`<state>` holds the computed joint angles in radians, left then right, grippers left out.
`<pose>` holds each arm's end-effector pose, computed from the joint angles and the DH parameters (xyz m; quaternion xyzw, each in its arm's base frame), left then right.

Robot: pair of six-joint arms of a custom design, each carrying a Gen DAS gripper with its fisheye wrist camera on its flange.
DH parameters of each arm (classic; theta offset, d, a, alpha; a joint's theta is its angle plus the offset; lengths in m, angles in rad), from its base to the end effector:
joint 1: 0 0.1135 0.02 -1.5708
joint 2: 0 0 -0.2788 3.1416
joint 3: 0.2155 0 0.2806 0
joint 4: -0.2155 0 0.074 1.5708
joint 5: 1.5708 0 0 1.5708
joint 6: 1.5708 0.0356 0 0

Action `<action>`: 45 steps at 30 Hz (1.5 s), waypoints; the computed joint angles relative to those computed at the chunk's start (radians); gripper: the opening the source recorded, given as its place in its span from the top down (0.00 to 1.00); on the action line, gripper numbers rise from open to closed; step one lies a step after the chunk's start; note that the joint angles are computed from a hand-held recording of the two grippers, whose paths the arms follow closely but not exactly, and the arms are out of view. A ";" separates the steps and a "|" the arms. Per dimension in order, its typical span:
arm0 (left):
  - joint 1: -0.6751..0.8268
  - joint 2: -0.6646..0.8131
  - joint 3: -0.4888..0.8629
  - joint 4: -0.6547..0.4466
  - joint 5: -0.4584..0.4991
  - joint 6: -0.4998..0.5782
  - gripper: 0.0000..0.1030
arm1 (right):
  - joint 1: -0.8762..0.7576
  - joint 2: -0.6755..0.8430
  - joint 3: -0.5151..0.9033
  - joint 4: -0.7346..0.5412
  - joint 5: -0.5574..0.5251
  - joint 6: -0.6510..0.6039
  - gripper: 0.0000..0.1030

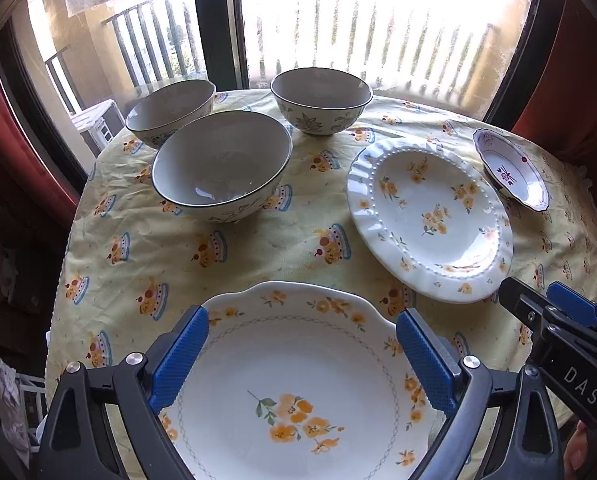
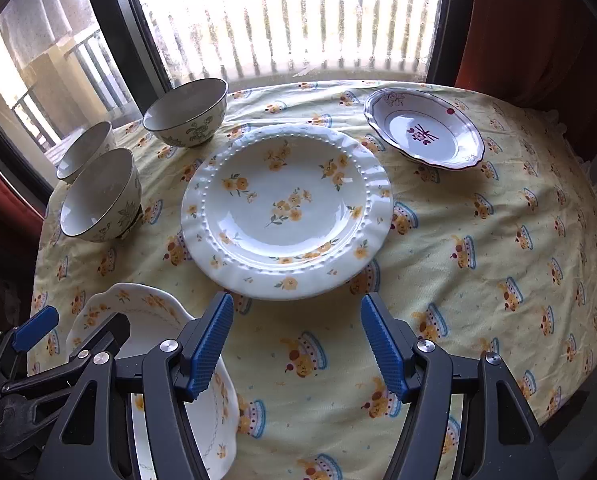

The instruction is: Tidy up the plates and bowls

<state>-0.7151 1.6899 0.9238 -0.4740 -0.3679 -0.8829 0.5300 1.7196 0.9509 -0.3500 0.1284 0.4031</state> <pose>0.2553 -0.2048 0.1421 -0.1113 0.9638 0.0099 0.2422 0.3024 0.1719 0.1435 -0.0473 0.9715 0.0448 0.2279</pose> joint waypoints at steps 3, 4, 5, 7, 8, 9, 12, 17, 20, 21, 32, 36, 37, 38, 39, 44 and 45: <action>0.004 0.068 0.079 -0.017 -0.005 -0.018 0.07 | -0.055 0.022 0.028 0.011 -0.022 -0.062 0.32; 0.006 0.089 0.103 -0.018 -0.003 -0.023 0.07 | -0.074 0.031 0.041 0.012 -0.032 -0.082 0.32; 0.007 0.114 0.132 -0.024 -0.002 -0.027 0.07 | -0.093 0.041 0.053 0.014 -0.043 -0.102 0.32; 0.007 0.163 0.189 -0.041 -0.008 -0.030 0.07 | -0.134 0.065 0.083 0.017 -0.072 -0.145 0.32; 0.005 0.186 0.215 -0.048 -0.016 -0.032 0.07 | -0.153 0.080 0.100 0.016 -0.086 -0.164 0.32; 0.004 0.211 0.243 -0.056 -0.024 -0.034 0.07 | -0.169 0.097 0.118 0.014 -0.096 -0.179 0.32; 0.010 0.283 0.321 -0.077 -0.023 -0.050 0.07 | -0.213 0.157 0.181 0.000 -0.136 -0.227 0.32; 0.030 0.387 0.438 -0.120 -0.027 -0.073 0.09 | -0.255 0.271 0.295 -0.023 -0.182 -0.290 0.32; 0.046 0.445 0.501 -0.141 -0.030 -0.071 0.11 | -0.268 0.340 0.366 -0.041 -0.210 -0.309 0.32; 0.049 0.465 0.521 -0.146 -0.031 -0.072 0.11 | -0.271 0.361 0.385 -0.043 -0.217 -0.315 0.32; 0.098 0.606 0.663 -0.192 0.006 -0.062 0.20 | -0.276 0.577 0.623 -0.120 -0.250 -0.346 0.33; 0.104 0.639 0.693 -0.192 0.023 -0.054 0.23 | -0.276 0.627 0.678 -0.152 -0.255 -0.342 0.35; 0.101 0.641 0.694 -0.193 0.017 -0.051 0.23 | -0.276 0.635 0.685 -0.157 -0.255 -0.345 0.36; 0.099 0.639 0.692 -0.191 0.014 -0.049 0.23 | -0.277 0.638 0.687 -0.157 -0.255 -0.347 0.37; 0.098 0.634 0.683 -0.184 0.013 -0.047 0.23 | -0.277 0.638 0.688 -0.158 -0.250 -0.350 0.40; 0.099 0.626 0.670 -0.166 0.021 -0.051 0.23 | -0.280 0.623 0.663 -0.148 -0.228 -0.371 0.48; 0.097 0.626 0.673 -0.172 0.024 -0.049 0.23 | -0.279 0.620 0.659 -0.150 -0.222 -0.377 0.48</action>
